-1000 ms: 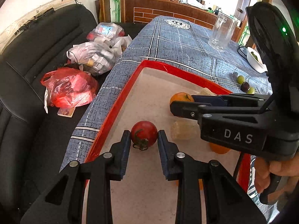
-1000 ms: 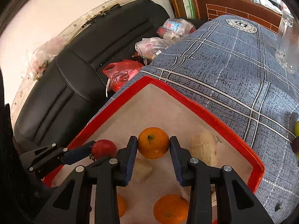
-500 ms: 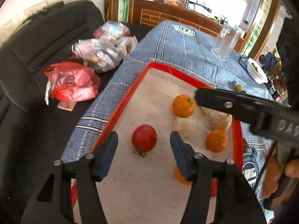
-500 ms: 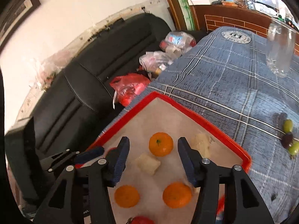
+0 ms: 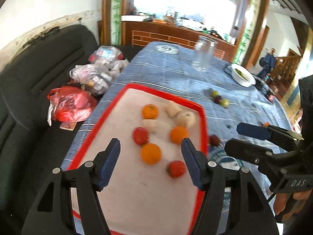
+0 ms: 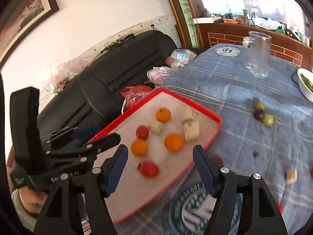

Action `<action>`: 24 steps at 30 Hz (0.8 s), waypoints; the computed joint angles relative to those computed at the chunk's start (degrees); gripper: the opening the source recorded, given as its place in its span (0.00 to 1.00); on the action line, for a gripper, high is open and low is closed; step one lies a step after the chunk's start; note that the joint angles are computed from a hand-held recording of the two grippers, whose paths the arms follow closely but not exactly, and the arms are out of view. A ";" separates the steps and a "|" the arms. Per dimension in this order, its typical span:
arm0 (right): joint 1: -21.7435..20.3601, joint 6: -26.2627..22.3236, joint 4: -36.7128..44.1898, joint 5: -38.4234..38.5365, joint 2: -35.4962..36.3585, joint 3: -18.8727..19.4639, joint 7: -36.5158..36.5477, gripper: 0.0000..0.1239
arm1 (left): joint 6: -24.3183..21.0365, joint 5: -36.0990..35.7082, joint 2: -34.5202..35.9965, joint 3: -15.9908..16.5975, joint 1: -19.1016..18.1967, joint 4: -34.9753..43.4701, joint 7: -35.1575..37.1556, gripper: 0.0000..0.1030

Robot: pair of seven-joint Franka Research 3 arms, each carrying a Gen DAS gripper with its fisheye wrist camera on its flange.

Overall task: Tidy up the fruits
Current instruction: 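Move both open tools back toward the remaining fruit on the table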

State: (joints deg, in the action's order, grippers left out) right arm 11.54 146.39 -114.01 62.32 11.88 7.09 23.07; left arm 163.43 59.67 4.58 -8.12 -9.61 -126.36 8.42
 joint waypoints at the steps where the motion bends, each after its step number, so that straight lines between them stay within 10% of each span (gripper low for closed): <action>1: -0.80 -0.42 -2.00 1.41 -1.56 -0.26 -1.10 0.57 | -0.19 -0.26 -0.10 -0.29 -0.25 0.01 0.39 0.62; 17: -6.84 -0.33 -16.37 8.08 -10.48 -8.23 -5.91 0.58 | 5.90 -4.86 4.07 -1.86 -5.47 1.99 4.61 0.67; 24: -10.19 1.57 -17.71 7.85 -11.00 -10.77 -3.92 0.58 | 7.21 -16.00 11.09 -3.98 -7.68 7.88 17.57 0.67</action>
